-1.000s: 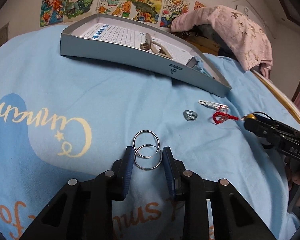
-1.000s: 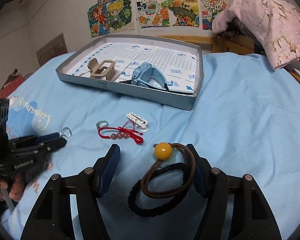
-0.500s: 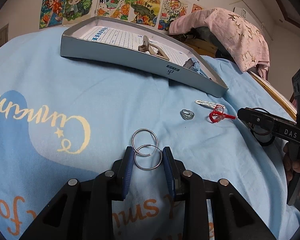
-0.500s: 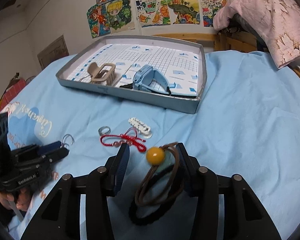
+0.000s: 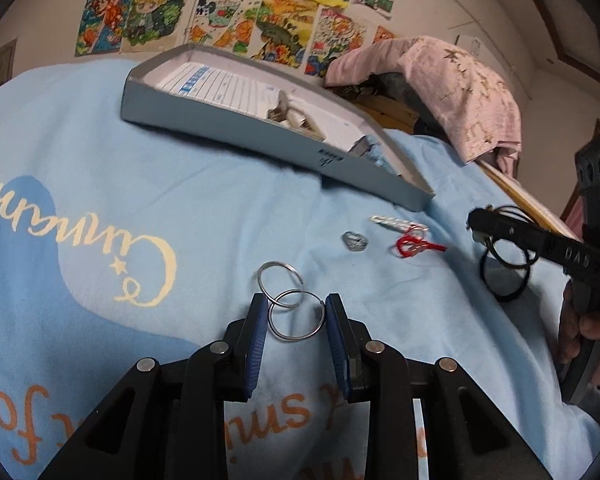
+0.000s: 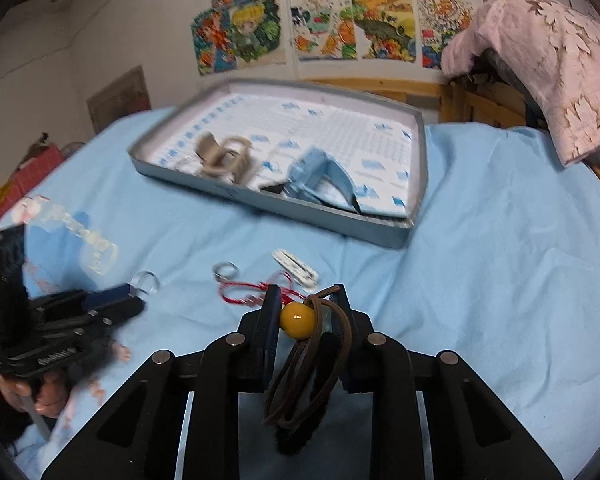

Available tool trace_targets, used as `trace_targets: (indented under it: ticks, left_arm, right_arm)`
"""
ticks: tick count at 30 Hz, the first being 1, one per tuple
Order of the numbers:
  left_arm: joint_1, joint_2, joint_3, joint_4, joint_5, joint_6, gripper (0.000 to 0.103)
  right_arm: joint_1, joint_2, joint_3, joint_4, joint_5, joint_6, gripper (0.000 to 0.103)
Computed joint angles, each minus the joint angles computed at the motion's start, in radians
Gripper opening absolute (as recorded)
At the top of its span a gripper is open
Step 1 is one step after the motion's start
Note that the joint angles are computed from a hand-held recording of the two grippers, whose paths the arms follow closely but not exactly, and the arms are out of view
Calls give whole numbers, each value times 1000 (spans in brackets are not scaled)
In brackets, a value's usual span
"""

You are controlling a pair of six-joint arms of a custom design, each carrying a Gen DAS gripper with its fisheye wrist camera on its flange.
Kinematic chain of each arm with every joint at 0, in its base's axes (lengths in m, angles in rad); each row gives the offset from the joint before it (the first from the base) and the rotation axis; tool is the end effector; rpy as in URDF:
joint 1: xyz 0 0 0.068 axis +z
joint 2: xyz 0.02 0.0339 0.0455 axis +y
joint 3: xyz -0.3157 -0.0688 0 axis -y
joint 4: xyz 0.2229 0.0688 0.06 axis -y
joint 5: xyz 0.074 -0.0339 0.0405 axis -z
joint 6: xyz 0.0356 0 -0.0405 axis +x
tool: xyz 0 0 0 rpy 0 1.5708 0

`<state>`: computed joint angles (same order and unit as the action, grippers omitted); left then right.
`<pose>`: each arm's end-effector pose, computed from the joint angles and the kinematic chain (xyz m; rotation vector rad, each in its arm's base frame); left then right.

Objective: Organize jewelry
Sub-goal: 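Carry the silver rings and hair ties into the grey tray and release both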

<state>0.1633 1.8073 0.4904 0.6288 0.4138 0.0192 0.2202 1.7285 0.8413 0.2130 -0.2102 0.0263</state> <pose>0.2888 0.0331 0.1520 0.0593 2.2146 -0.3659 0.3320 0.0819 0.2224 -0.3315 2.2287 0.3686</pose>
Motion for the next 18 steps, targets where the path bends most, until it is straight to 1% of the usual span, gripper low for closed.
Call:
trace_targets:
  ticks: [3, 4, 6, 9, 12, 16, 18]
  left_arm:
    - [-2, -18, 9, -21, 19, 7, 28]
    - [-4, -24, 19, -38, 22, 12, 28]
    - [-6, -31, 32, -60, 29, 15, 28]
    - [0, -47, 72, -116, 34, 4, 28]
    - [-1, -70, 149, -188, 19, 0, 28]
    - [-14, -67, 321, -296, 9, 2, 28]
    - [-22, -51, 404, -334, -6, 3, 28]
  right_arm:
    - [-28, -25, 8, -10, -76, 13, 22]
    - [-42, -27, 22, -24, -119, 21, 22]
    - [-53, -28, 45, -44, -158, 31, 22]
    - [-46, -31, 62, -48, -157, 18, 22]
    - [-33, -14, 91, -53, -140, 2, 22]
    - [-28, 33, 164, -78, -130, 6, 22]
    - [-23, 69, 222, -94, -115, 13, 22]
